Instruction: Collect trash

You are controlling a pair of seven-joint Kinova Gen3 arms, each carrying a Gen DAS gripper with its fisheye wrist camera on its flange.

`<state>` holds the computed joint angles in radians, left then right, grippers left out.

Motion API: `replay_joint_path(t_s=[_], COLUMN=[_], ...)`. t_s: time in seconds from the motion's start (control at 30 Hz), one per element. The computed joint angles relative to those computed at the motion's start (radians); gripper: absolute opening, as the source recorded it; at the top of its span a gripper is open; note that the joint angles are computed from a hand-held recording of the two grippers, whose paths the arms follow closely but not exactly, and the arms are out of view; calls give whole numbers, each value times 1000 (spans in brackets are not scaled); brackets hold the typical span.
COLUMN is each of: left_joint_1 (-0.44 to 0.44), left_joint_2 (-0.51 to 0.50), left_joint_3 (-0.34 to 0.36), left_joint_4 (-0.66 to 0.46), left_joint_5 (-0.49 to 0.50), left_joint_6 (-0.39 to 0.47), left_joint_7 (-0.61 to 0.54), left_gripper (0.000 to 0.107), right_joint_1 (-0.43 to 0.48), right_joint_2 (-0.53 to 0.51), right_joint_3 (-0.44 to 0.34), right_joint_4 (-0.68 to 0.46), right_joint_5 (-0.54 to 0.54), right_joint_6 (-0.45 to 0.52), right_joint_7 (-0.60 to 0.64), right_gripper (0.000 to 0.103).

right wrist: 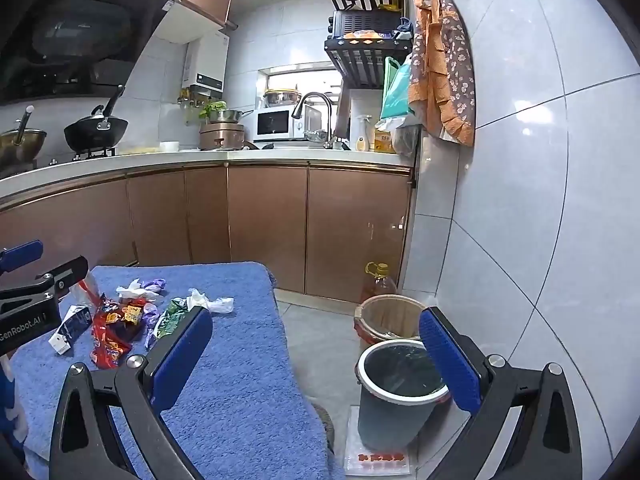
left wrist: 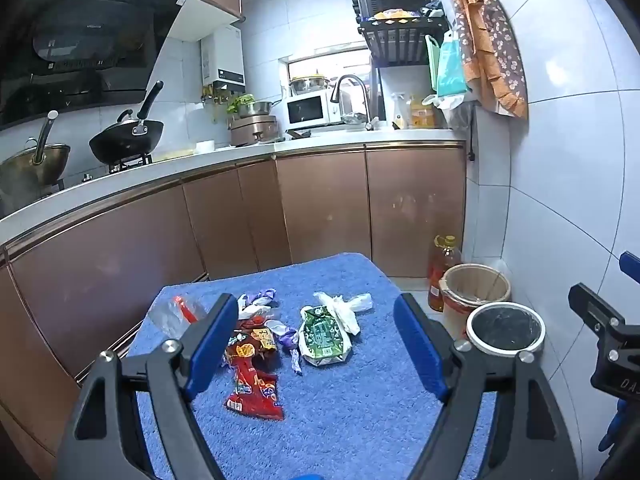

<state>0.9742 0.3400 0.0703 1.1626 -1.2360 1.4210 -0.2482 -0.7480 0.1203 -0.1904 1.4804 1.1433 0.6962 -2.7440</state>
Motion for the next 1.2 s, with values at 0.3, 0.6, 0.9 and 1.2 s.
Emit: replay_joint_path(t_s=[0.3,0.6,0.9,1.2], left_joint_1=[1,-10,-45,-66], left_joint_2=[15,18,24,46], left_joint_3=[-9,-30,-34,-56], left_joint_4=[-34,-51,-42,-58], left_joint_5=[13,2,19,35], left_joint_6=[7,-17,-98,-149], left_joint_7=[-31,-40,-54,-80], left_gripper=[79,79,79,79], right_joint_1=[10,4,-5,5], right_joint_2=[-3,14,47,82], right_joint_3=[6,16,36,61], right_joint_4=[4,-9,-42,-78], right_joint_5=[-4,30,55,6], right_joint_6=[5,18,41,18], right_joint_7=[2,-22,-66,-28], right_gripper=[103,103,103,103])
